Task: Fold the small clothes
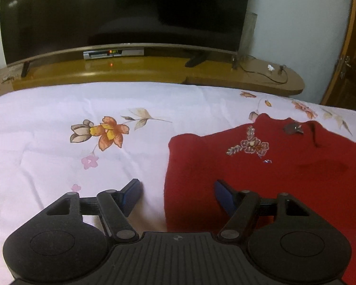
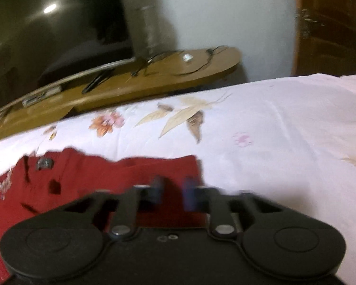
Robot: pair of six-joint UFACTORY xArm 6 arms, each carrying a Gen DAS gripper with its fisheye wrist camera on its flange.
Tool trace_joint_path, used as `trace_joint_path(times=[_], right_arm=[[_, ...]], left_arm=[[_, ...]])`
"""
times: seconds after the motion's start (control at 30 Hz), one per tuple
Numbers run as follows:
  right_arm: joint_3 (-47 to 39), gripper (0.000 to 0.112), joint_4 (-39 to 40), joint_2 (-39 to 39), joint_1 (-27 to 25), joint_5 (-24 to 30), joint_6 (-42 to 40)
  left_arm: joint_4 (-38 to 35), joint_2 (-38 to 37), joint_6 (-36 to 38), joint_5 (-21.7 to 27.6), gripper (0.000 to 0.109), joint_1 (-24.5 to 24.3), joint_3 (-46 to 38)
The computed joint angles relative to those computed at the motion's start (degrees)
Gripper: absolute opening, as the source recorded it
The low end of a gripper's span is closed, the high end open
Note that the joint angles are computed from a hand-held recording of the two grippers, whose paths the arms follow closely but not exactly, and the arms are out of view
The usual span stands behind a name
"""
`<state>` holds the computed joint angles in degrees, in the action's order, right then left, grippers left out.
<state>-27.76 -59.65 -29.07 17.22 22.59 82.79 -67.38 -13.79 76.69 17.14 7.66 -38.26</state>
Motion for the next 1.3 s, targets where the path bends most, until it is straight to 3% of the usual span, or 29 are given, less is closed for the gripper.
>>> trace_joint_path(times=[0.07,0.17,0.33,0.4,0.43,0.5,0.6,0.7,0.8,0.9,0.93,1.03,1.17,1.3], right_arm=[[0.0,0.001,-4.0,-0.1,1.5,3.2,1.8],[2.4,0.001,-9.4,-4.8,3.0,8.7,9.6],[4.4,0.002,-5.2,-4.8,0.2,6.3,5.1],[5.7,0.011,-6.9,-6.6,-1.4,1.7,8.1],[5.4,0.024,-9.5,-7.0,-0.8,2.1,11.0],[4.3,0.033,-13.1,-6.2,-0.9,0.5,13.4],[3.0,0.029,-13.1,-4.0,-1.9,-4.0,11.7],[3.2,0.031,-15.0,-5.5,-0.4,-2.7,12.6],[6.0,0.032,-9.7,-8.4,0.3,-3.0,8.6],[6.9,0.029,-6.7,-7.9,0.7,-4.5,5.0],[6.2,0.018,-7.7,-6.8,1.9,-2.9,5.1],[3.7,0.007,-13.0,-4.5,7.1,5.0,7.5],[5.0,0.005,-14.9,-7.8,11.0,13.1,9.8],[4.6,0.006,-11.2,-5.3,10.1,12.5,6.1]], left_arm=[[-3.0,-0.7,2.5,-0.1,0.051,-0.2,0.2],[-4.8,0.6,3.9,-2.9,0.05,-1.6,-0.6],[-5.6,1.4,4.1,-2.8,0.051,-1.5,-1.1],[-6.8,1.2,4.8,-1.8,0.052,-0.9,-1.4],[-7.6,1.3,5.1,-1.5,0.053,-0.7,-1.6],[-9.1,1.2,5.5,-2.1,0.063,-0.9,-1.8],[-9.8,0.7,6.5,-2.2,0.066,-0.9,-1.6],[-9.0,0.2,7.4,-1.1,0.066,-0.1,-1.0],[-6.6,0.1,6.2,1.8,0.066,1.5,-0.8],[-7.8,0.3,8.1,1.6,0.066,1.2,-0.4],[-8.2,0.3,8.6,1.2,0.066,1.0,-0.3],[-9.9,0.2,11.0,-0.8,0.066,-0.2,-0.1],[-12.4,0.9,13.4,-0.6,0.066,0.0,-0.6],[-11.0,1.1,11.8,0.1,0.067,0.6,-0.9]])
